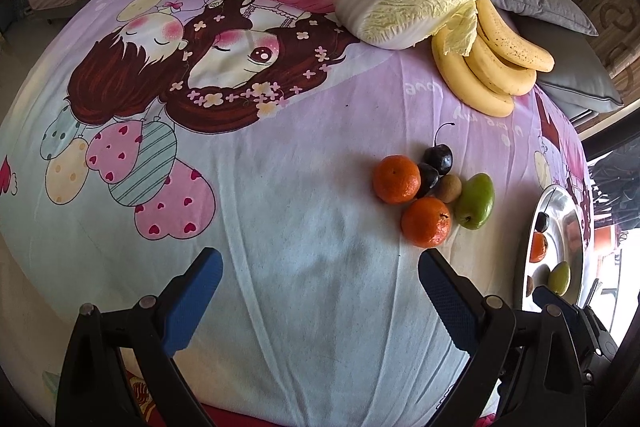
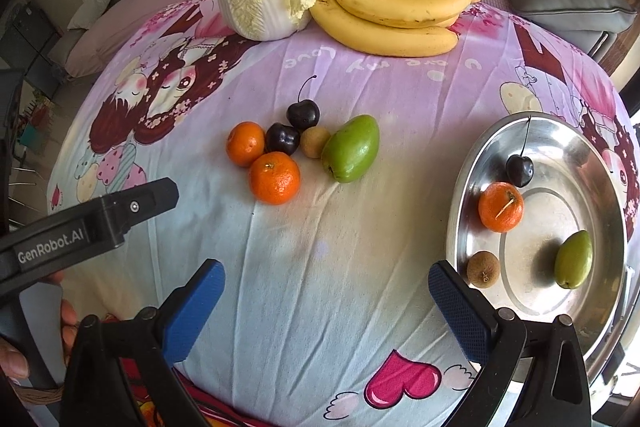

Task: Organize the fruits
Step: 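Move the left tool to a tangerine while the right tool moves to the large green pear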

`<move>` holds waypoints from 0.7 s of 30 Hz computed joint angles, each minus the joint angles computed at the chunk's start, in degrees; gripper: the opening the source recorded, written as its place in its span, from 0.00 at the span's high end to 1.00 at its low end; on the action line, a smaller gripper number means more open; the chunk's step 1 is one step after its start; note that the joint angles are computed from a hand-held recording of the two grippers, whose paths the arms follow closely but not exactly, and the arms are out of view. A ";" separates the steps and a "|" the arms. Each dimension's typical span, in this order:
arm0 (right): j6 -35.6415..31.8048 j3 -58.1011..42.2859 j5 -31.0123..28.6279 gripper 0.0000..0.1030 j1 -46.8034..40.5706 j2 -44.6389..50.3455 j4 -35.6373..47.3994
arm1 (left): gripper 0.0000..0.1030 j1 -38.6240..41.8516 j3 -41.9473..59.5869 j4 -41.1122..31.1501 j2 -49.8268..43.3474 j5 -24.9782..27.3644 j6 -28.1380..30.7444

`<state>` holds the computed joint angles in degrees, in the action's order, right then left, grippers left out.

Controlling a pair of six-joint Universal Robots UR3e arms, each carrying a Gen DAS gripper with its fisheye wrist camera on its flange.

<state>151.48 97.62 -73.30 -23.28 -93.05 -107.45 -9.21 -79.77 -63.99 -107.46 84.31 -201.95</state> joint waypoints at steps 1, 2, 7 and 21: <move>0.18 -0.34 0.15 0.00 -0.04 0.36 -0.30 | 0.05 0.04 0.16 0.10 -0.31 -0.18 0.25; 0.29 -0.66 0.27 0.00 -0.12 0.69 -0.64 | 0.05 0.10 0.32 0.28 -0.64 -0.40 0.47; 1.19 -3.01 1.04 0.00 -0.75 2.86 -1.84 | 0.04 0.60 1.78 1.25 -2.50 -1.12 1.38; 1.53 -7.07 6.09 0.00 -0.34 9.09 -5.14 | 0.04 1.31 7.85 3.17 -8.13 -3.03 5.54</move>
